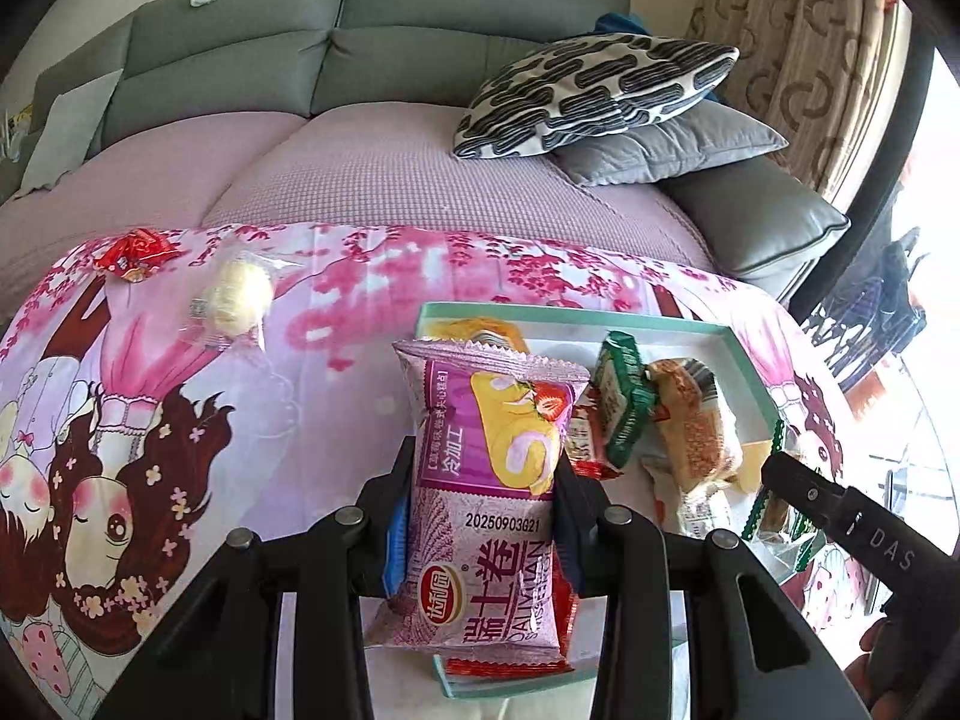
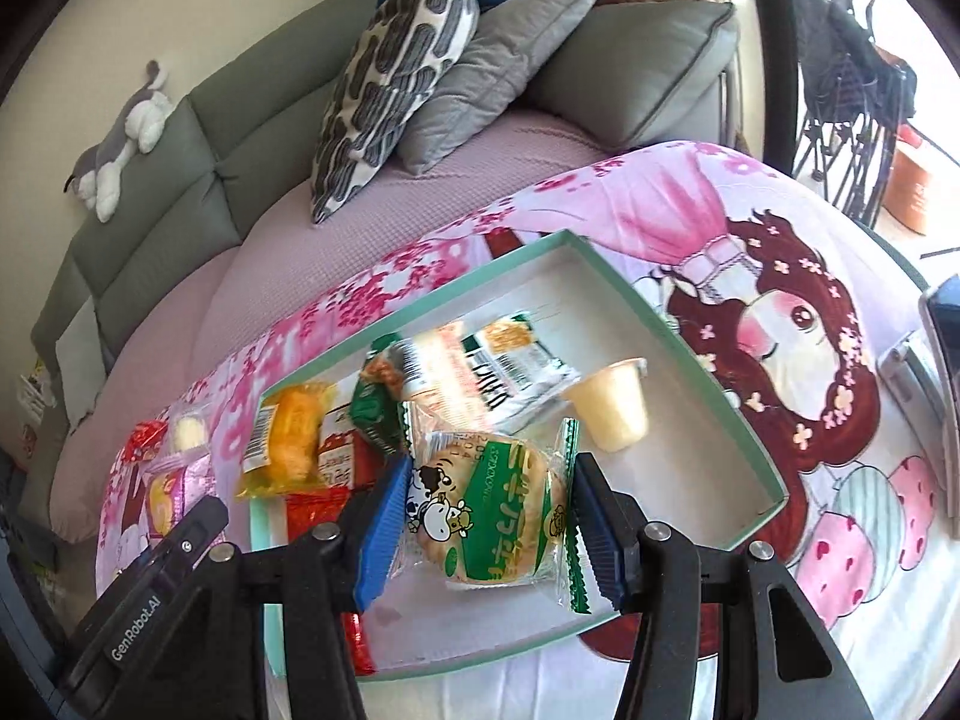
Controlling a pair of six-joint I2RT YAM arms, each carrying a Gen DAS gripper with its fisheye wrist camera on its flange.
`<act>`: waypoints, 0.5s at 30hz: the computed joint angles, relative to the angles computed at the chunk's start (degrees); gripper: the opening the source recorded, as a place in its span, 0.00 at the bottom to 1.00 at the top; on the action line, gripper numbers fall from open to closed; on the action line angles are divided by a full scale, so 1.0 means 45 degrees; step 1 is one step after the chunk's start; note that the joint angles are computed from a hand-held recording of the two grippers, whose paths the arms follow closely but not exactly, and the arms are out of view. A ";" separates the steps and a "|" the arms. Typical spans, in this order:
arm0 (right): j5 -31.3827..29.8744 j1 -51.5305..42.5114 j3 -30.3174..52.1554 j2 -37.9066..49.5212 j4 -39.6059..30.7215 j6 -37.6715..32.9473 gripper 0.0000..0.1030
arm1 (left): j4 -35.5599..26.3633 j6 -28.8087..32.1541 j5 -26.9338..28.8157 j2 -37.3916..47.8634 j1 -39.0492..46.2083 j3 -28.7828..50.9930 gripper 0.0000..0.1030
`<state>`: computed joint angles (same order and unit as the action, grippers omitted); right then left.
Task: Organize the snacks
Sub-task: 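Carry the green cake pack and pink roll bag over the tray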
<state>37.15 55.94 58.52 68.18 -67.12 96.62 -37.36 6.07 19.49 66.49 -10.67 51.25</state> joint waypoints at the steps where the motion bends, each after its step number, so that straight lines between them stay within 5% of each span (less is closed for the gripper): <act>1: 0.0096 0.0036 -0.0110 -0.0250 -0.0374 0.0356 0.55 | -0.0007 -0.0085 -0.0074 -0.0050 -0.0252 -0.0031 0.39; 7: 0.0392 0.0266 -0.0559 -0.1335 -0.2055 0.1934 0.55 | -0.0003 -0.0575 -0.0526 -0.0392 -0.1851 -0.0227 0.39; 15: 0.0344 0.0296 -0.1004 -0.1830 -0.1915 0.1962 0.55 | 0.0071 -0.0883 -0.1182 -0.0584 -0.3097 -0.0378 0.39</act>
<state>38.70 57.27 54.00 59.94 -75.74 105.45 -37.05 2.10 14.17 63.86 -24.61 49.55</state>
